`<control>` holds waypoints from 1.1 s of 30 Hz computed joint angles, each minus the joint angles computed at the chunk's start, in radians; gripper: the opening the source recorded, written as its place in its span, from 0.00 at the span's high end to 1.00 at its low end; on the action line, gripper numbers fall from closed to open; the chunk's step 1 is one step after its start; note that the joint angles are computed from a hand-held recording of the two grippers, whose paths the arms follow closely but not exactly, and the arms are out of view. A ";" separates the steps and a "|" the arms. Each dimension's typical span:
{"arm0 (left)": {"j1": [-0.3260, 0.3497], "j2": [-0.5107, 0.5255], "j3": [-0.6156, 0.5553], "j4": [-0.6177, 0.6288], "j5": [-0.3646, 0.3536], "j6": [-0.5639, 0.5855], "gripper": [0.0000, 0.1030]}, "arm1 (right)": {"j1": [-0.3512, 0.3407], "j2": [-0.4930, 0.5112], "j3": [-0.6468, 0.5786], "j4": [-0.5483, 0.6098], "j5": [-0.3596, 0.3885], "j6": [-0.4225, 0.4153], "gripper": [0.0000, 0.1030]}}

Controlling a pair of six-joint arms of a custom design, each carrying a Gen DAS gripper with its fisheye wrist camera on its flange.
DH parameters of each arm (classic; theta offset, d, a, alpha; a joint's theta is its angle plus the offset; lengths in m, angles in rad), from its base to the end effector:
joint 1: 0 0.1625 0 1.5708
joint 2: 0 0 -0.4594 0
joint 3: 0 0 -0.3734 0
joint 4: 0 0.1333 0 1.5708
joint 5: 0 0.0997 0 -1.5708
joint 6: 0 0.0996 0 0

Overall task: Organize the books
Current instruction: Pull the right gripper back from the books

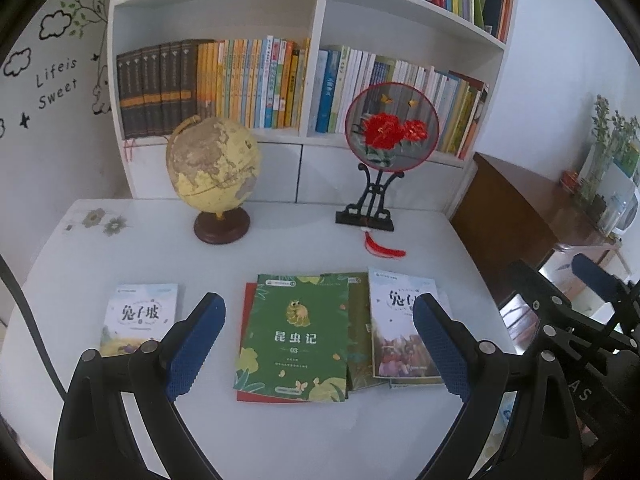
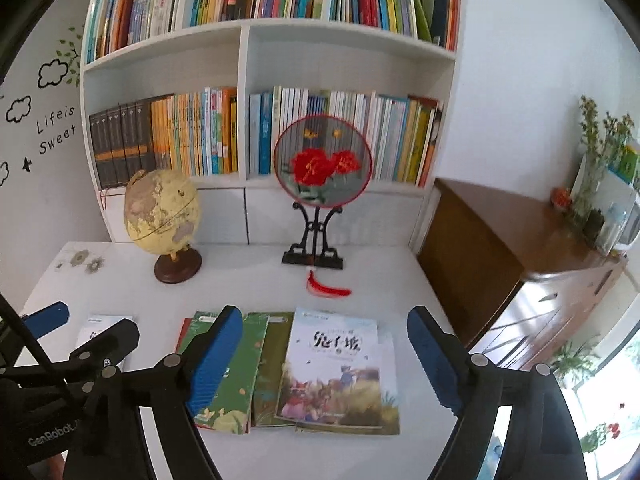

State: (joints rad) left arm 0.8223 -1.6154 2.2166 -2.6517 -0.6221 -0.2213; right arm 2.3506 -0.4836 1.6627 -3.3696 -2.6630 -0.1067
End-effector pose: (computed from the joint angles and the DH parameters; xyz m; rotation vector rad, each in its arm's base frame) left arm -0.1171 -0.4408 0.4048 0.3205 2.2965 -1.0484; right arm 0.4939 -0.4356 0.0516 0.5258 -2.0500 1.0447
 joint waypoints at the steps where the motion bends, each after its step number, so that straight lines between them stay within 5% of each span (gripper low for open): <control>1: -0.001 0.002 0.001 -0.005 0.000 -0.003 0.09 | 0.004 0.007 -0.007 -0.018 -0.017 -0.026 0.19; 4: 0.002 0.007 0.002 -0.020 -0.010 -0.011 0.09 | 0.005 0.012 -0.008 -0.063 -0.024 -0.073 0.19; 33: 0.048 0.023 -0.008 0.053 -0.012 -0.069 0.09 | -0.050 -0.017 0.027 0.068 0.101 0.059 0.19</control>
